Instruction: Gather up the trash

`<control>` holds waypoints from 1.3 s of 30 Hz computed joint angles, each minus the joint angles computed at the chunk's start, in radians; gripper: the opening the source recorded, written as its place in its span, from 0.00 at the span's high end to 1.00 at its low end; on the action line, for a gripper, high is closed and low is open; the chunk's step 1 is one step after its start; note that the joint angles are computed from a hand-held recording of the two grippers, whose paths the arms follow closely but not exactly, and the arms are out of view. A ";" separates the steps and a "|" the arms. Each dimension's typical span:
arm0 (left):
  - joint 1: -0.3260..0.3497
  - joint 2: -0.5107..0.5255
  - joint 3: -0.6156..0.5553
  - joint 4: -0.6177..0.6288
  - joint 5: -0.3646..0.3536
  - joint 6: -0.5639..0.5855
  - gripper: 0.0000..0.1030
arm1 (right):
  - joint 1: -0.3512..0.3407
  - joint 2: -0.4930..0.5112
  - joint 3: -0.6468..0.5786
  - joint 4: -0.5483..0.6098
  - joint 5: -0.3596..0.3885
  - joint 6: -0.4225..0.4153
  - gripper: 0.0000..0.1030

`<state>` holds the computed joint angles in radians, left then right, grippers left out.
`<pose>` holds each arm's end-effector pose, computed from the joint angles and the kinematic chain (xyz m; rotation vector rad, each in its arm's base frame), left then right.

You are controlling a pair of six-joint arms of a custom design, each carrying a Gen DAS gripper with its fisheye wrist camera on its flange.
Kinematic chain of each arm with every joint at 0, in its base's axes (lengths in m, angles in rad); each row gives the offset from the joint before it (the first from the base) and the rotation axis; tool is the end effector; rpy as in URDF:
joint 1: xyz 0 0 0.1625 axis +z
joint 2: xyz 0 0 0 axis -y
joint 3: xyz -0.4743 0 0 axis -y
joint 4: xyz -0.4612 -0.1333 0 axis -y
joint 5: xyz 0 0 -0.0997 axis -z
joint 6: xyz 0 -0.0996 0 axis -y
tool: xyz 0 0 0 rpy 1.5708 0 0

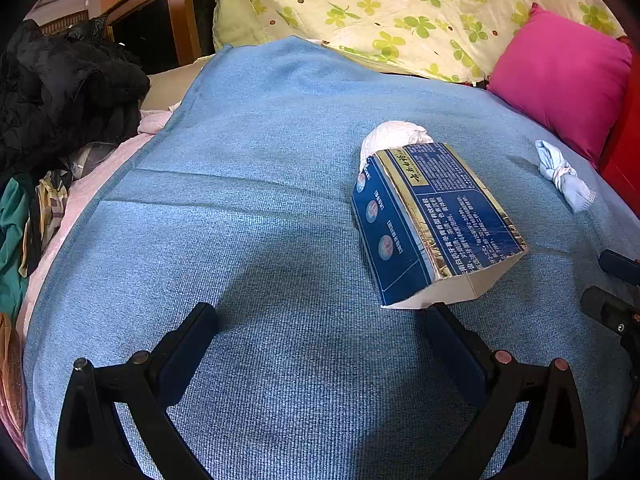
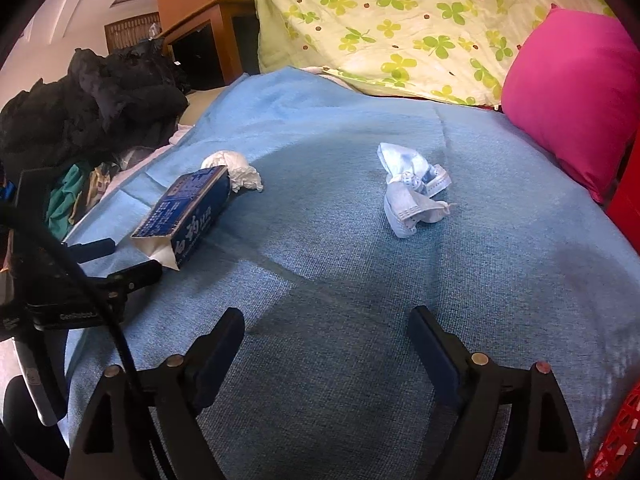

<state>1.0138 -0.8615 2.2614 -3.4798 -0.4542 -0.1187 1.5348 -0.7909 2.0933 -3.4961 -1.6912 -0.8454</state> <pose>-0.0729 -0.5386 0.0784 0.1213 2.0877 -0.9340 0.0999 -0.5985 0.0329 1.0080 -2.4855 0.7119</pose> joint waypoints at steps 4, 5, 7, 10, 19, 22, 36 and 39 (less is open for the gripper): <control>0.000 0.000 0.000 -0.001 0.000 0.000 0.00 | 0.004 0.005 -0.002 -0.005 -0.011 -0.008 0.15; 0.000 0.001 0.000 -0.001 0.000 0.000 0.00 | 0.005 0.006 -0.002 -0.007 -0.014 -0.011 0.14; 0.000 0.001 0.000 -0.001 0.000 0.000 0.00 | 0.007 0.007 -0.003 -0.002 -0.015 -0.018 0.12; 0.000 0.001 -0.001 -0.001 0.000 0.000 0.00 | 0.009 0.010 -0.006 0.004 -0.017 -0.025 0.09; 0.001 0.000 0.000 -0.001 0.000 0.001 0.00 | 0.010 0.012 -0.008 0.010 -0.020 -0.035 0.06; 0.001 0.000 0.000 -0.001 0.000 0.001 0.00 | 0.016 0.020 -0.009 -0.003 -0.036 -0.045 0.05; 0.000 0.000 -0.001 0.003 0.001 -0.002 0.00 | 0.020 0.026 -0.009 -0.005 -0.041 -0.048 0.03; 0.000 0.000 -0.001 0.003 0.001 -0.002 0.00 | 0.020 0.025 -0.010 -0.002 -0.039 -0.047 0.04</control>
<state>1.0137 -0.8620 2.2606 -3.4770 -0.4534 -0.1212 1.5546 -0.7663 2.0835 -3.4979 -1.7304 -0.8925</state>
